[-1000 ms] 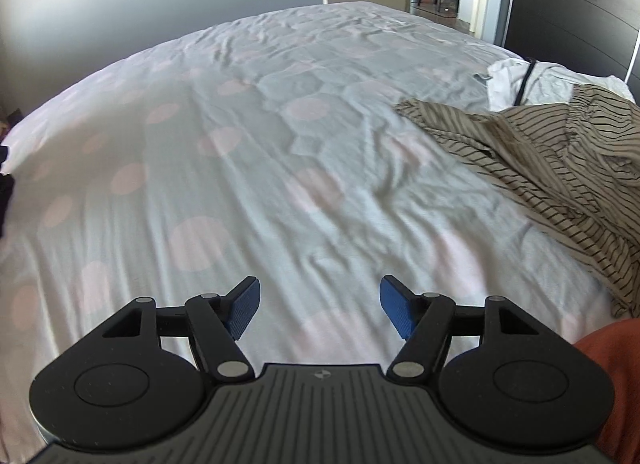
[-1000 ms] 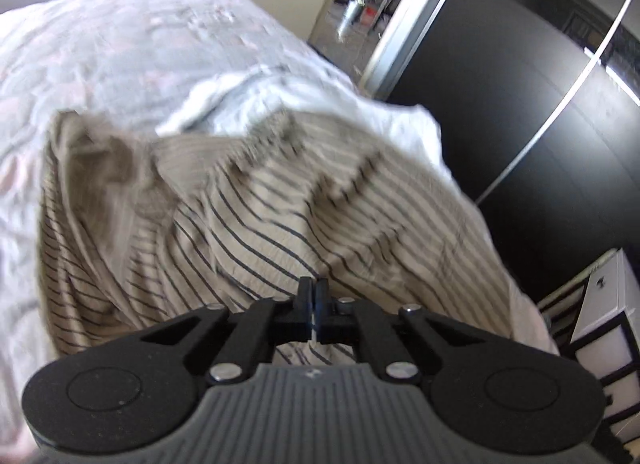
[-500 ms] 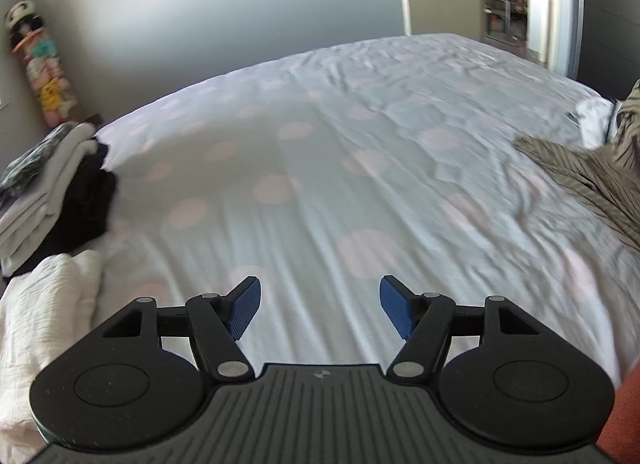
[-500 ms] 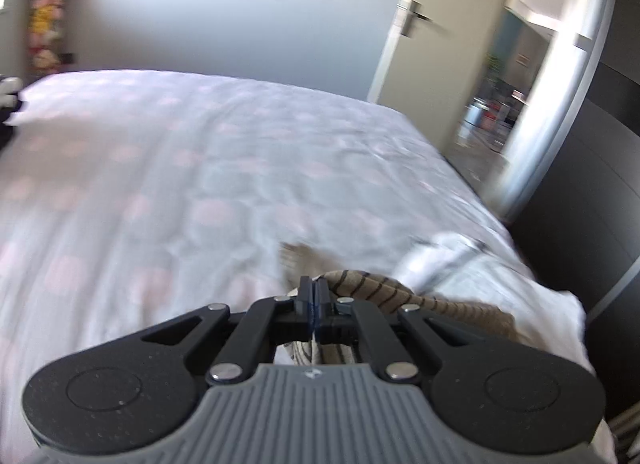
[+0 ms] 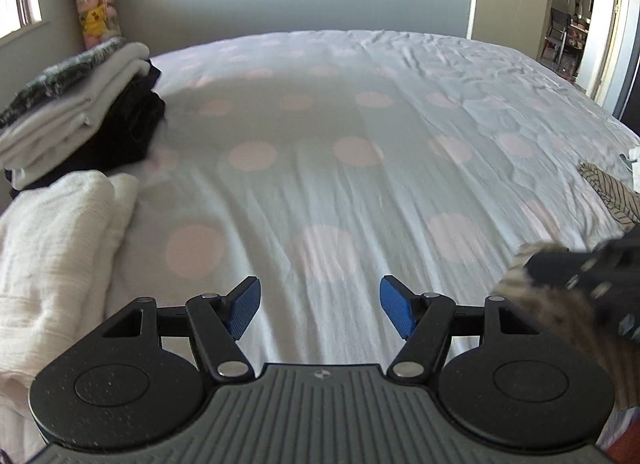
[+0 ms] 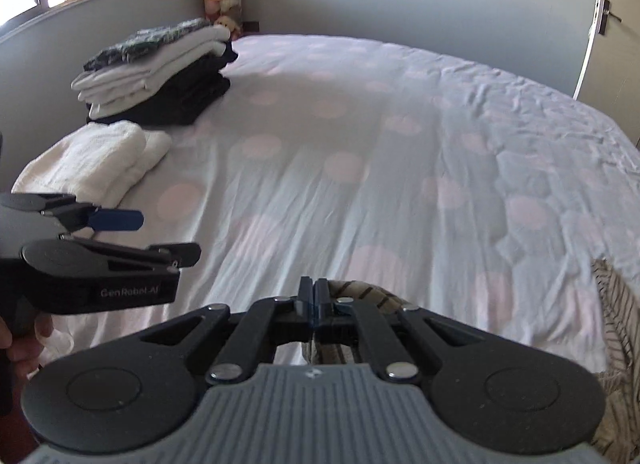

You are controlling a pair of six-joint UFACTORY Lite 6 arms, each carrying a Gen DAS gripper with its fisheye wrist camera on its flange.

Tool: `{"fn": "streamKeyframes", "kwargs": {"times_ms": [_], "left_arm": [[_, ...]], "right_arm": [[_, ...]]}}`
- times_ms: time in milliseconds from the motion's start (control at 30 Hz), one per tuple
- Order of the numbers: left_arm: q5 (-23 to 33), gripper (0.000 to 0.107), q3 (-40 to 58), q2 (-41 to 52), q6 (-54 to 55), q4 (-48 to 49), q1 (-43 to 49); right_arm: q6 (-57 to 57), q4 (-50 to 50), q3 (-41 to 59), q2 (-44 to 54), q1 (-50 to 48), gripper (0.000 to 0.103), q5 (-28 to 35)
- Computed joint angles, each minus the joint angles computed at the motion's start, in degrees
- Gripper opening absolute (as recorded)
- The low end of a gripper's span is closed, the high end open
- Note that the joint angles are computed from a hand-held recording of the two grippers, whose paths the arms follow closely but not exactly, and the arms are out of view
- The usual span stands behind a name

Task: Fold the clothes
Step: 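Grasp the striped garment's elastic waistband with the right gripper, then grasp the waistband with the left gripper while the right gripper holds its part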

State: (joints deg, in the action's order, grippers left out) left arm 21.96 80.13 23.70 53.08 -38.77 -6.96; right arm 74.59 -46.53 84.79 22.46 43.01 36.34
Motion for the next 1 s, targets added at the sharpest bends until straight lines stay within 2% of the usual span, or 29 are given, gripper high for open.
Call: {"fn": "streamKeyframes", "kwargs": {"times_ms": [133,233,300,333,367,533,700,867,1000], "left_arm": [[6.1,0.076,3.2,3.8,0.6,-1.7,0.4],[5.1,0.076,1.7,3.3,3.9,-3.4,-0.6],[4.6,0.076,1.3,3.3,3.9,-3.1,-1.3],[4.8,0.076,1.5,3.4,3.6,-2.8,-1.5],[5.0,0.076,1.8,3.7,3.0,-2.3,-1.7],[5.0,0.076,2.0,3.7,2.2,-2.0,-2.8],[4.9,0.076,1.5,3.6,4.0,-3.5,-3.4],[7.0,0.076,2.0,5.3,8.2,-7.1,-4.0],[7.3,0.076,3.2,7.4,8.2,-6.7,-5.3]], "right_arm": [[-0.7,3.0,-1.0,3.0,0.0,0.001,-1.5],[0.0,3.0,-4.4,1.1,0.2,0.008,-2.4],[0.7,2.4,-7.1,-1.7,0.2,0.020,-2.2],[1.2,1.6,-8.3,-3.2,0.3,0.034,-1.7],[1.6,0.6,-9.7,-4.9,0.3,0.038,-1.0],[3.1,-2.5,-17.9,-15.0,-1.2,0.042,4.1],[4.1,-1.6,-27.8,-23.5,-6.9,0.047,9.3],[6.0,-1.3,-37.8,-30.8,-13.5,0.063,8.4],[5.3,0.4,-43.0,-33.2,-19.2,0.069,2.6]]}}
